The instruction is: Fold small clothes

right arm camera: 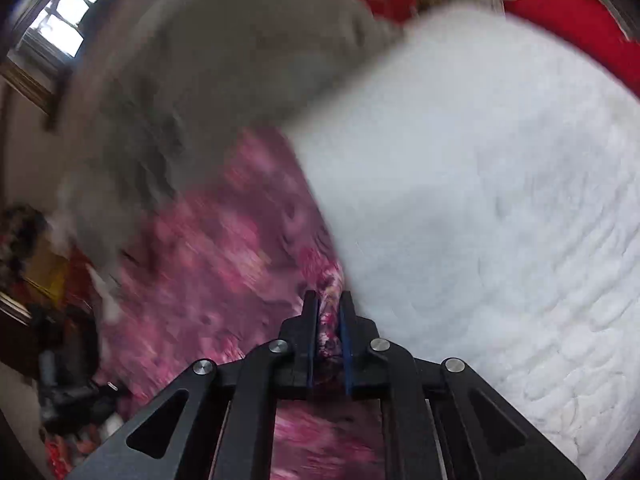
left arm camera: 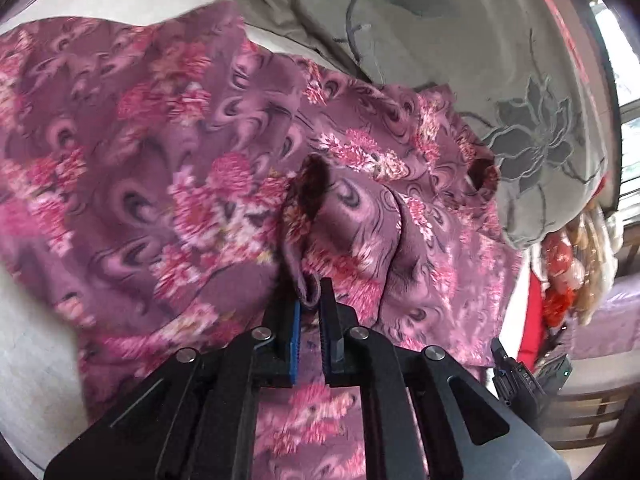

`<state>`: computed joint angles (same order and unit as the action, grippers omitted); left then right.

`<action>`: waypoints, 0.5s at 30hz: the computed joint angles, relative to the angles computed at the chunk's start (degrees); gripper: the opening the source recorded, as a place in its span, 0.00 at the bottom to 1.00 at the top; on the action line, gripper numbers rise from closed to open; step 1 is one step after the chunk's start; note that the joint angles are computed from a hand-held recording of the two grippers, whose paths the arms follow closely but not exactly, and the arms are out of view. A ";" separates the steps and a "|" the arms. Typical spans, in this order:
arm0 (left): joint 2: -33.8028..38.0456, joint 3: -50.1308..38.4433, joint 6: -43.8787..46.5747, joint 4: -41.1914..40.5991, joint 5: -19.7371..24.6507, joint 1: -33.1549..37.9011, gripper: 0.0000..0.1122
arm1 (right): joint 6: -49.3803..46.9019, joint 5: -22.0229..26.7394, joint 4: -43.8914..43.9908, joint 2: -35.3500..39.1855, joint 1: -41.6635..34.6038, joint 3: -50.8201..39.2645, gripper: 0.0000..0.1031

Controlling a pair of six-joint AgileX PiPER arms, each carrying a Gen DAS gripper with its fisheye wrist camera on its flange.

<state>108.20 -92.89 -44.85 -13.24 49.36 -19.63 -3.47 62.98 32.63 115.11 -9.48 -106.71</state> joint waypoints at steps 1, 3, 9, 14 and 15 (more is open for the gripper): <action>-2.15 2.12 -0.59 -0.21 -1.03 0.41 0.06 | -0.36 -1.57 1.16 -1.53 -0.42 1.67 0.17; -7.60 7.99 -3.14 0.72 -6.46 0.54 0.06 | 0.84 -3.50 0.17 -4.66 -0.56 3.19 0.17; -1.33 -1.79 -2.18 2.32 -2.41 -1.75 0.19 | -6.37 -6.57 2.30 -7.41 3.52 4.72 0.33; 1.99 -3.95 -0.65 2.91 0.67 -2.17 0.20 | 2.03 -7.04 -10.22 -6.16 10.65 5.15 0.33; -0.17 -1.31 1.20 0.08 -0.30 -0.89 0.20 | 3.09 -7.88 -11.74 -7.09 12.14 5.09 0.33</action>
<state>108.03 -94.19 -43.65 -13.15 49.06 -20.52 -0.38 55.10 20.89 108.01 2.67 -101.62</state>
